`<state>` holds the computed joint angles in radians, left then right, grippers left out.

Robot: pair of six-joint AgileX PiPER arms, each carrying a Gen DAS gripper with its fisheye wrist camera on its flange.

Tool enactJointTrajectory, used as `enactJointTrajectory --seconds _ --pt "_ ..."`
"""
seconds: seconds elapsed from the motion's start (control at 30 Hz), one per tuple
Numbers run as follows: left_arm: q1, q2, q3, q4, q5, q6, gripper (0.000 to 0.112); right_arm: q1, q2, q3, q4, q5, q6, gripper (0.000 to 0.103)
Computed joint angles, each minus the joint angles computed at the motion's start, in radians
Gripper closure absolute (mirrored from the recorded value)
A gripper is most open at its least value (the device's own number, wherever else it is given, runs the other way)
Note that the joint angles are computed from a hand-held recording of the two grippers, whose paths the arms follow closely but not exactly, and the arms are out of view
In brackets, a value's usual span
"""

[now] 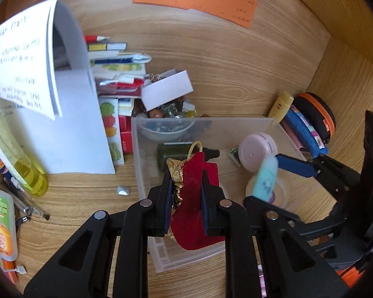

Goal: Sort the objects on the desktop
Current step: 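Carry the red pouch over the bin while the right tool carries the blue tube, then drop the red pouch and blue tube into the bin, opening both tools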

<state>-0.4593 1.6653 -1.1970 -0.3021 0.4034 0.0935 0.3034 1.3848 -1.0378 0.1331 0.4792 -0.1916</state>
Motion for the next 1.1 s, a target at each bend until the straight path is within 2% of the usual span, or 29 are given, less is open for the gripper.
enactJointTrajectory --seconds 0.2,0.3,0.43,0.5,0.57,0.67,0.73,0.8,0.9,0.97,1.0,1.03,1.1 --pt "0.011 -0.009 0.013 0.011 0.001 -0.016 0.093 0.023 0.049 -0.012 -0.033 -0.006 0.026 0.032" --pt "0.008 -0.010 0.014 0.030 -0.001 -0.036 0.092 -0.014 0.053 -0.019 0.064 0.009 -0.073 0.032" --pt "0.001 -0.003 0.006 0.046 0.011 -0.056 0.081 -0.027 0.046 -0.015 0.086 0.009 -0.108 0.031" --pt "-0.001 -0.004 0.007 0.045 0.010 -0.055 0.078 -0.021 0.045 -0.014 0.079 0.005 -0.097 0.032" --pt "-0.012 -0.010 0.014 0.106 -0.003 -0.109 0.074 -0.022 0.042 -0.013 0.085 0.009 -0.104 0.031" --pt "-0.013 -0.022 0.026 0.078 -0.017 -0.078 0.065 -0.021 0.042 -0.017 0.091 0.015 -0.108 0.031" --pt "-0.030 -0.036 0.037 0.175 -0.037 -0.170 0.058 -0.016 0.038 -0.016 0.081 0.019 -0.094 0.030" --pt "-0.045 -0.046 0.046 0.270 -0.053 -0.260 0.057 -0.016 0.036 -0.016 0.083 0.023 -0.096 0.030" --pt "-0.044 -0.066 0.058 0.245 -0.061 -0.228 0.053 -0.017 0.017 -0.013 0.072 0.026 -0.080 0.030" --pt "-0.058 -0.092 0.074 0.315 -0.064 -0.294 0.050 -0.014 -0.008 0.001 0.039 0.017 -0.045 0.027" --pt "-0.062 -0.105 0.085 0.323 -0.073 -0.302 0.043 -0.014 -0.025 0.011 0.021 0.013 -0.029 0.021" --pt "-0.063 -0.126 0.100 0.307 -0.080 -0.287 0.035 -0.015 -0.053 0.035 -0.004 0.003 -0.006 0.018" --pt "-0.067 -0.160 0.127 0.286 -0.095 -0.269 0.032 -0.016 -0.099 0.073 -0.050 -0.009 0.029 0.018"
